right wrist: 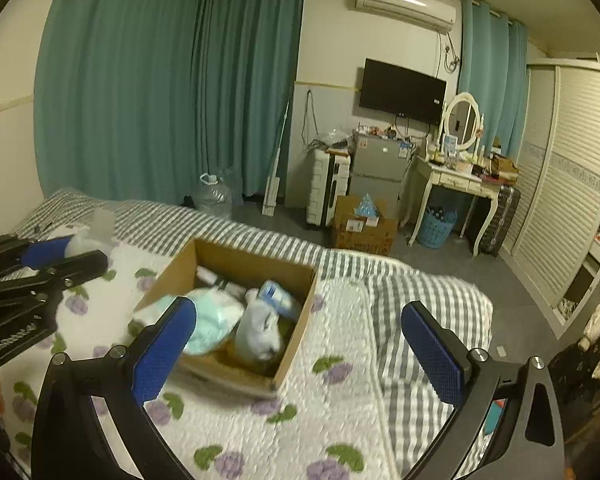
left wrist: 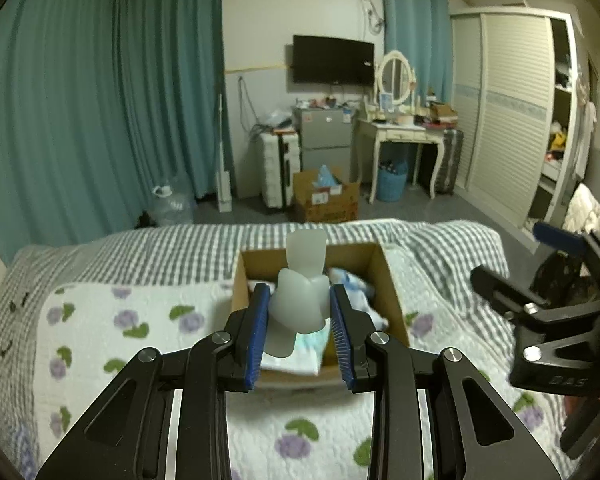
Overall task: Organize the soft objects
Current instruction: 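Carry the white item into the box and open the left tool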
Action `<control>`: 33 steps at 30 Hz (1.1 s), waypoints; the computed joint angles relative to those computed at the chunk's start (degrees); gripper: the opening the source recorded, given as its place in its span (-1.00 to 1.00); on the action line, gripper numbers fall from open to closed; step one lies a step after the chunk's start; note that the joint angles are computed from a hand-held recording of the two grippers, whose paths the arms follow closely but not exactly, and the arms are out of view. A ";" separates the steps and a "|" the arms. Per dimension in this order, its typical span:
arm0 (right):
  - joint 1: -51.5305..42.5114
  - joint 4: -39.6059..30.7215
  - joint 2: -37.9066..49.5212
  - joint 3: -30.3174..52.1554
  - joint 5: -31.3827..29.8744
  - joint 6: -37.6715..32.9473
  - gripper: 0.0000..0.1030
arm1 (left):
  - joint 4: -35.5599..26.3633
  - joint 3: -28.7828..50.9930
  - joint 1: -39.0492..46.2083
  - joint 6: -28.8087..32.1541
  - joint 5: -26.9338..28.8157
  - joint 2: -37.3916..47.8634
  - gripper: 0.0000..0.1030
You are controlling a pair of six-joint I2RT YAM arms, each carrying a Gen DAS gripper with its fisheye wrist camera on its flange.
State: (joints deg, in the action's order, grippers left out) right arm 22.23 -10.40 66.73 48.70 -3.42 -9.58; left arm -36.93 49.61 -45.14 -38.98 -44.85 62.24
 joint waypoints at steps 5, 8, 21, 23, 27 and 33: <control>-0.47 3.81 11.23 7.52 -1.34 0.55 1.00 | 14.82 -1.27 12.74 11.73 9.17 6.63 -0.42; 0.23 6.78 19.28 11.86 -0.41 0.42 1.00 | 22.34 -1.29 18.92 16.06 14.34 12.86 -0.42; 0.41 14.58 43.12 23.18 0.03 0.52 1.00 | 37.06 2.34 29.61 20.54 25.55 34.66 -0.21; -0.14 14.89 43.16 22.89 -0.44 0.52 1.00 | 37.74 1.76 29.54 20.31 24.95 34.20 0.14; -1.09 13.77 39.82 21.35 -0.91 1.56 1.00 | 35.26 0.37 27.79 18.84 21.72 29.73 0.38; -1.86 8.79 26.73 16.86 -0.56 1.07 1.00 | 23.59 0.90 22.23 17.45 14.29 15.63 0.39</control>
